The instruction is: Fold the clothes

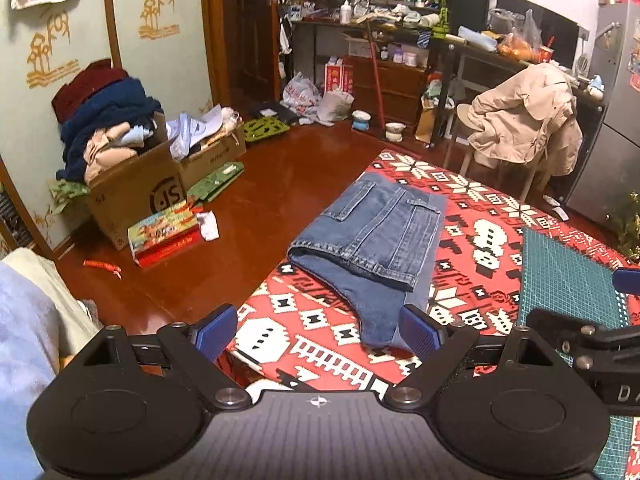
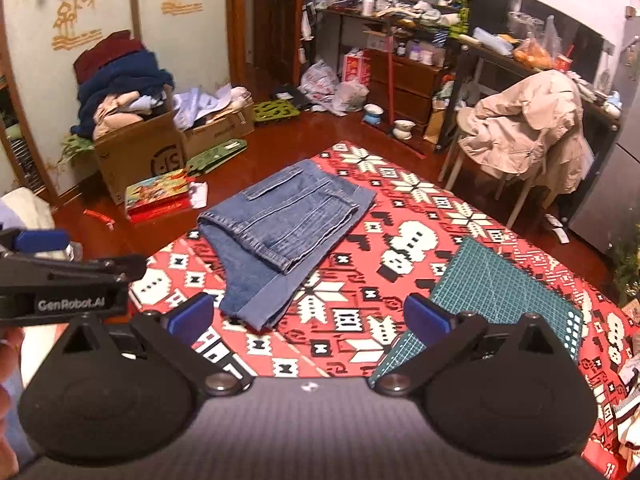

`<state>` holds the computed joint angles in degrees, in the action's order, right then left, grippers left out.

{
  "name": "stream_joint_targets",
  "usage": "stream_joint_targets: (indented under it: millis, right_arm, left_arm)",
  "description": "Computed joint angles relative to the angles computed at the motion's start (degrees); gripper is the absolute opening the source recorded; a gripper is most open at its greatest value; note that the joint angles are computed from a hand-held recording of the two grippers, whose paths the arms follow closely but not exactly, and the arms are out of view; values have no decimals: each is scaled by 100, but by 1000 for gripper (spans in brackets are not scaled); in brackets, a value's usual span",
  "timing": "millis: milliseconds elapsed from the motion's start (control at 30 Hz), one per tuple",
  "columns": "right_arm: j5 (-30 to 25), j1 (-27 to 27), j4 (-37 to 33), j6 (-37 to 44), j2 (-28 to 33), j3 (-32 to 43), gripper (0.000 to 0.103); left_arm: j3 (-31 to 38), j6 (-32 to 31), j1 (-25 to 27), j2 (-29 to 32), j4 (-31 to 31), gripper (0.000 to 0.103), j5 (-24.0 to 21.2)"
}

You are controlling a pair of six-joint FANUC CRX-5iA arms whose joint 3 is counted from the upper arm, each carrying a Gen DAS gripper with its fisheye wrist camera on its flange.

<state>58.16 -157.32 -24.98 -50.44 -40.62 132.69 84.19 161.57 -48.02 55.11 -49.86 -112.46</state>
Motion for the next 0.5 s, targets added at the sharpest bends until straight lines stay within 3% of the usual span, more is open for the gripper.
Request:
stream_joint_targets:
  millis: [367, 500]
  right_arm:
    - [190, -44, -39, -248, -105, -175, 102]
    - [113, -50, -76, -210, -40, -39, 102]
  left_arm:
    - [1012, -499, -50, 497, -164, 88, -307]
    - [958, -459, -43, 463, -127, 88, -297]
